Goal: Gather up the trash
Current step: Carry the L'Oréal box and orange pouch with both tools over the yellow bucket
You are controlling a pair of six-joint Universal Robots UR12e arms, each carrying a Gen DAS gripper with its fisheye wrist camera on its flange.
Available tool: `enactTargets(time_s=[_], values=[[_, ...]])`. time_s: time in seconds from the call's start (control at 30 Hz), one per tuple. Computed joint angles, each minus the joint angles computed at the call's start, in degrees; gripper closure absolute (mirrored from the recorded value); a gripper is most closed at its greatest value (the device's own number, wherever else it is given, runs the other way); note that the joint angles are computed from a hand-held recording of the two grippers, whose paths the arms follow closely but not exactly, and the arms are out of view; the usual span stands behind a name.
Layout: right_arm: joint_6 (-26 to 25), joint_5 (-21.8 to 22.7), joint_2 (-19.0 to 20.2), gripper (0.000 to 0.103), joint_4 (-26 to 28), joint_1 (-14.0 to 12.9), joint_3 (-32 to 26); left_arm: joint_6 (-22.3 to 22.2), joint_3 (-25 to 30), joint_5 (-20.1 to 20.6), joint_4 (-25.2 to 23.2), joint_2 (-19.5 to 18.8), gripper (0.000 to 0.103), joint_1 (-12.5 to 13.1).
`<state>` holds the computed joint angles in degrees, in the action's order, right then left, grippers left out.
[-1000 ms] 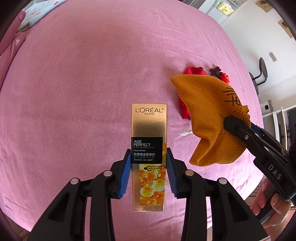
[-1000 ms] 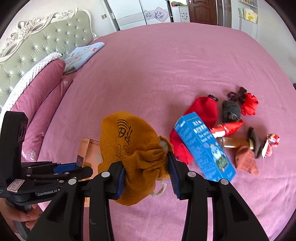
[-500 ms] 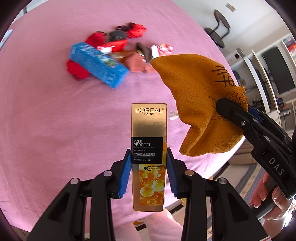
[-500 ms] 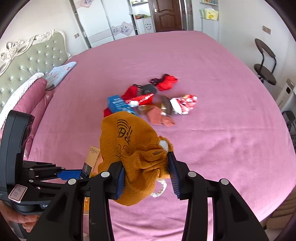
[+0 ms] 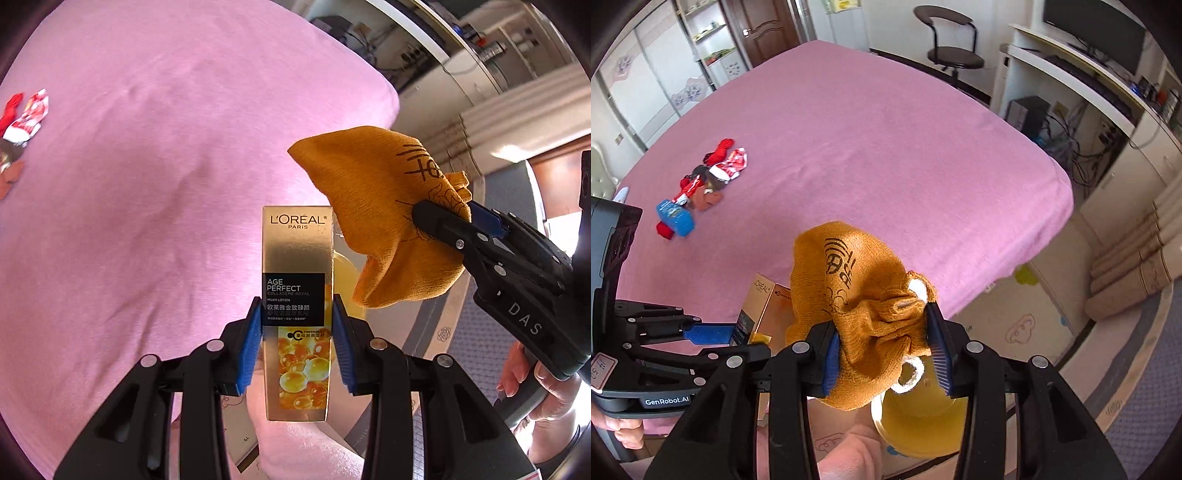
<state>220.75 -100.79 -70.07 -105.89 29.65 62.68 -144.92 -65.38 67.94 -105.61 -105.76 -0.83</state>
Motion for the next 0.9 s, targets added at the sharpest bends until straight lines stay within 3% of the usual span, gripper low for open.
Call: enactTargets(time_s=[0.2, 0.37, 0.63, 0.73, 0.8, 0.83, 0.9], values=[[10.23, 0.34, -7.61, 0.062, 0.36, -0.77, 11.77, 3.99, -3.16, 2.64, -1.46, 1.0, 0.067, -4.87], [16.02, 1.95, -11.63, 0.062, -0.21, -0.97, 18.58, 5.4, -6.13, 4.93, -1.42, 1.88, 0.067, -7.37], [20.69, 3.63, -14.31, 0.062, -0.52, -0.8, 23.15, 6.08, -8.79, 7.55, 0.24, 2.08, 0.067, -10.03], [21.55, 4.2, -15.01, 0.057, -0.5, -0.89, 24.15, 6.38, -9.42, 8.07, 0.7, 2.07, 0.066, -10.78], [21.95, 4.81, -15.4, 0.05, -0.17, -1.12, 24.72, 6.35, -10.0, 9.02, 1.16, 2.22, 0.05, -11.24], [22.25, 4.91, -15.6, 0.05, 0.25, -1.22, 25.0, 5.99, -10.41, 9.43, 1.59, 2.38, 0.034, -11.25], [22.45, 5.61, -15.93, 0.049, 1.4, -1.49, 25.36, 5.65, -10.83, 10.24, 1.83, 2.35, 0.031, -11.2]])
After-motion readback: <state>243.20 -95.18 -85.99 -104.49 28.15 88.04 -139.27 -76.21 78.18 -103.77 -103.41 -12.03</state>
